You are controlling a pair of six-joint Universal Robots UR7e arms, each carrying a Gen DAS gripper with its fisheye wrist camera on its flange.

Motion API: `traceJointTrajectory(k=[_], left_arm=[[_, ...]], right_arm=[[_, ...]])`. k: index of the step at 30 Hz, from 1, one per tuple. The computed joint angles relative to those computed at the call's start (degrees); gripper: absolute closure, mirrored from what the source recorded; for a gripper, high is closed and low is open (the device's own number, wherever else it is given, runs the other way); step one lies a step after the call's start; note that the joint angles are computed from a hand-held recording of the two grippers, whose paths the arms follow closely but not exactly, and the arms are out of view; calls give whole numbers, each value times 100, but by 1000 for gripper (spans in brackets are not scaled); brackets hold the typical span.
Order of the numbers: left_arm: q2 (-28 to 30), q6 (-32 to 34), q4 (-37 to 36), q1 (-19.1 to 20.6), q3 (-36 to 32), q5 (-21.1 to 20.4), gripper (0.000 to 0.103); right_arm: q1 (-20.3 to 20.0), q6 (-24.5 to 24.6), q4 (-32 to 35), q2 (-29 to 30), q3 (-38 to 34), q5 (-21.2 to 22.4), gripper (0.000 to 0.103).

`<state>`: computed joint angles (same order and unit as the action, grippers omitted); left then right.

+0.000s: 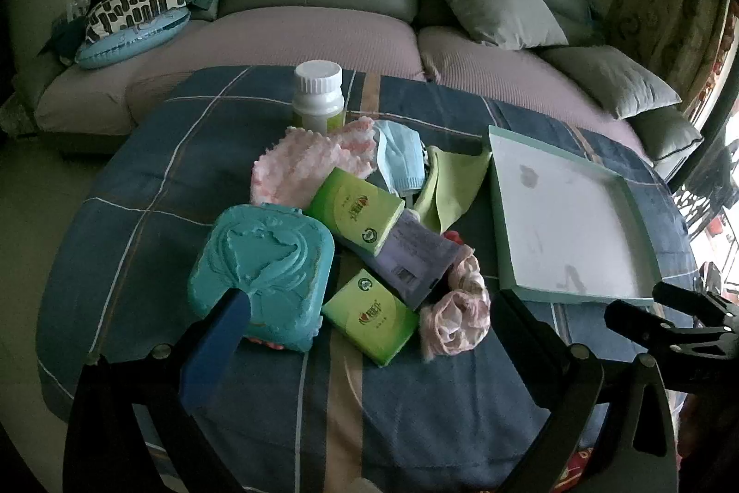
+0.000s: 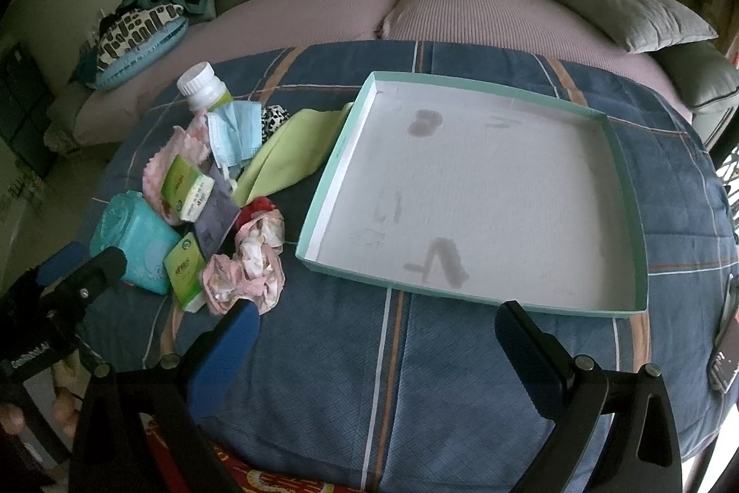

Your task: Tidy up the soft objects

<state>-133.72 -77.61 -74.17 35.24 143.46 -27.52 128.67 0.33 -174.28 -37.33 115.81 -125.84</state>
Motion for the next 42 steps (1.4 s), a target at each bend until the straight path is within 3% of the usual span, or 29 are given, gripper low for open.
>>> traceJointTrajectory(k=[5,12,16,20,26,29,34,42], left_arm=[[-55,-74,187,-22,-125,-51,0],[-215,-131,563,19,-397,220,0],[-134,382,199,379,-624,261,0],[120,274,507,636,-932,492,0],[403,1137,-490,1231,-1084,487,0],[661,1329,-649,1576,-1282,371,0],[883,2199,-1435,2106,-1401,90,0],[1118,3603,-3033,2865,-1331,-334,0]], right_arm=[[-6,-14,59,22,-29,-10,0],[-12,-65,146,140,-179,7,0],[22,-192,136,277,-371,85,0],[85,-361,145,452,-622,202,0],[185,-562,262,799,-1093,371,0],[245,-716,324,989,-1329,462,0],[336,-934,479,1325,-1727,658,0],[456,-1510,682,1857,-2293,759,1]])
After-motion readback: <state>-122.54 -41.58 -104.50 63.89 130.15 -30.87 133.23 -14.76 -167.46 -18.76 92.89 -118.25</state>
